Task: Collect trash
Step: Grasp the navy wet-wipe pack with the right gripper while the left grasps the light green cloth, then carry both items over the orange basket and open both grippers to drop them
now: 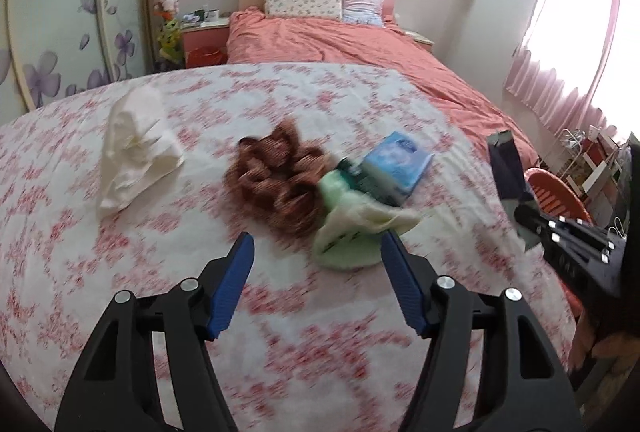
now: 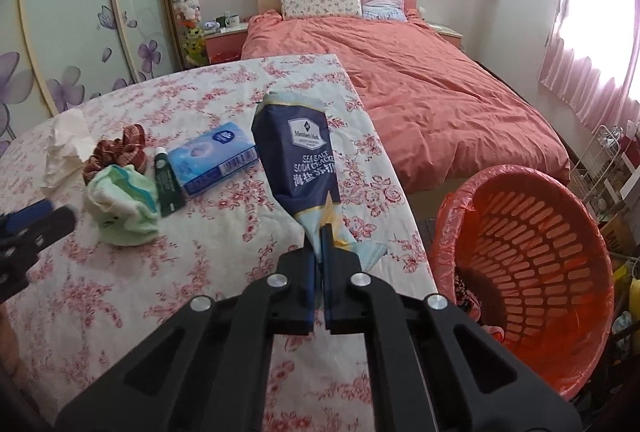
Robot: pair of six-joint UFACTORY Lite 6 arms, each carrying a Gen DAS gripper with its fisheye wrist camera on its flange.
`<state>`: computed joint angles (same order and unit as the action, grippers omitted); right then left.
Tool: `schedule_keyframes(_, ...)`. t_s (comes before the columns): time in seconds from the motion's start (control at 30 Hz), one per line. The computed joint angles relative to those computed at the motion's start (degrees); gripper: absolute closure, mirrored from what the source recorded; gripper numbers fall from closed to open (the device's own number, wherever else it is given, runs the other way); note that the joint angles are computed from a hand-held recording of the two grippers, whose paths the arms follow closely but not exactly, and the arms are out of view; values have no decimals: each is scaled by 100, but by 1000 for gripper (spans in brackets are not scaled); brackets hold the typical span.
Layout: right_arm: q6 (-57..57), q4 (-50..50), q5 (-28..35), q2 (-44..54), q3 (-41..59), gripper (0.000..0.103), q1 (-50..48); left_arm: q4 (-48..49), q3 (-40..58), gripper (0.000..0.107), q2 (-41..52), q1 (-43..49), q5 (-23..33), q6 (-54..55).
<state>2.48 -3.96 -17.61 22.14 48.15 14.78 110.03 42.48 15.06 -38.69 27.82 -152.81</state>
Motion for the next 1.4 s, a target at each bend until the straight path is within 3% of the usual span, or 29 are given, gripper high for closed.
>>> schedule_keyframes(0.17, 420, -455, -65, -285, -321, 99, -129, -376, 785, 51, 656, 91, -134, 578)
schedule_keyframes(0.27, 630, -700, -81, -374, -420, 99, -242, -127, 922, 66, 865, 239, -429, 371)
schedule_keyframes(0.4, 938, -1034, -123, -485, -554, 99, -402, 483, 772, 94, 790, 145, -419, -246)
schedule_keyframes(0.5, 1125, -1237, -173, -579, -665, 99, -502, 546, 616, 99, 620, -15, -270, -345)
schedule_keyframes(0.93, 1883, -2168, -253, -1754, -1520, 99, -962, -667, 869, 100, 182, -742, 177, 797)
schedule_keyframes(1.4, 3858, -4649, -503, -3091, -2281, 99, -2230, -1585, 1980, 100, 673, -1559, 499, 1791)
